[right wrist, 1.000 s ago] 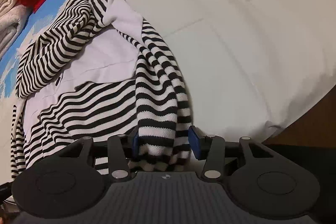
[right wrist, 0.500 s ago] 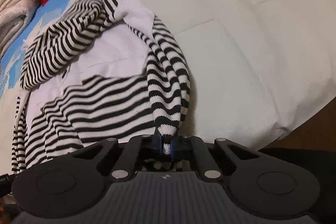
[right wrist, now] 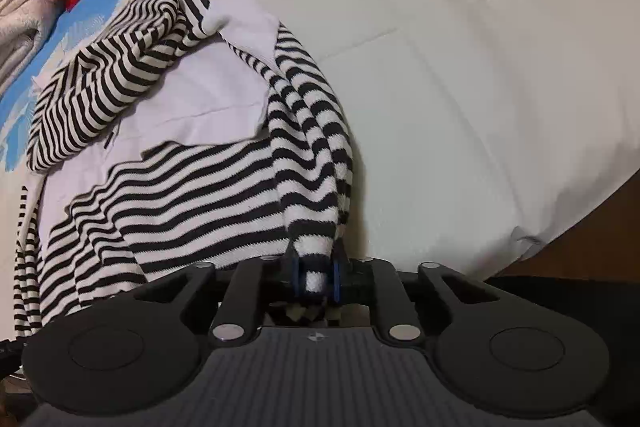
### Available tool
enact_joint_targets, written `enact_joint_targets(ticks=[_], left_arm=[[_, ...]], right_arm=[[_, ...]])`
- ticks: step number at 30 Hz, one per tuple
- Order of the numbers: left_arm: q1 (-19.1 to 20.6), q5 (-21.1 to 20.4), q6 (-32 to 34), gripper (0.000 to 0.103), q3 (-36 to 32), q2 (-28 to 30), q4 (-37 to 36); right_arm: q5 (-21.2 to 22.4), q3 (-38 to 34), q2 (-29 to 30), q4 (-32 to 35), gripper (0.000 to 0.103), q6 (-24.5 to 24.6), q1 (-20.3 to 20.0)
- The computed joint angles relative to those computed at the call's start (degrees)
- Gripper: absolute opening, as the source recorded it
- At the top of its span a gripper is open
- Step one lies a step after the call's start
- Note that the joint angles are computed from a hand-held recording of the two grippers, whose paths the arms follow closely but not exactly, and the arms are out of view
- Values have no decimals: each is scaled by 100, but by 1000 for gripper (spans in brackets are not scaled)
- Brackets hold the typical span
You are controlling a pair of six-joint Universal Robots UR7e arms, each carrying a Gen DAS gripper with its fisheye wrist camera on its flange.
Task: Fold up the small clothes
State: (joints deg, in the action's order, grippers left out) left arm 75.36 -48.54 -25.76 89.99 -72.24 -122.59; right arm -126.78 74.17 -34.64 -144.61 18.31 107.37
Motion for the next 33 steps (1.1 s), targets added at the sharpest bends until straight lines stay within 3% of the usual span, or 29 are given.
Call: enact_joint_targets(ticks=[5, 7, 8, 11, 13, 15, 21, 22, 26, 33], left_arm=[[-22, 90, 152, 22, -26, 61, 15], [-63, 147, 270, 10, 67, 23, -183], [-110, 256, 311, 10, 140, 4, -336], [-175, 389, 399, 10, 237, -52, -567], [-114, 205, 269, 13, 175, -57, -462], [-32, -10, 198, 13, 56, -22, -180], [-45, 102, 282, 12, 73, 12, -160], [-66, 157, 333, 9, 103, 7, -250], [-237, 438, 838, 8, 199, -13, -877], [-623, 138, 1786, 7, 169, -354, -1862]], right_arm=[[-46, -20, 14, 67, 19, -73, 15], [61, -26, 17, 37, 16, -115, 2], [162, 6, 7, -68, 8, -200, -2], [312, 72, 2, -359, 8, -402, 22], [232, 38, 15, -257, 9, -349, 28], [72, -23, 30, -14, 17, -120, 12], [91, 4, 8, -5, 17, -172, -2], [135, 26, -2, -67, 9, -211, -3], [367, 176, -97, -631, 7, -373, 12], [1019, 364, -518, -1725, 6, -849, 143]])
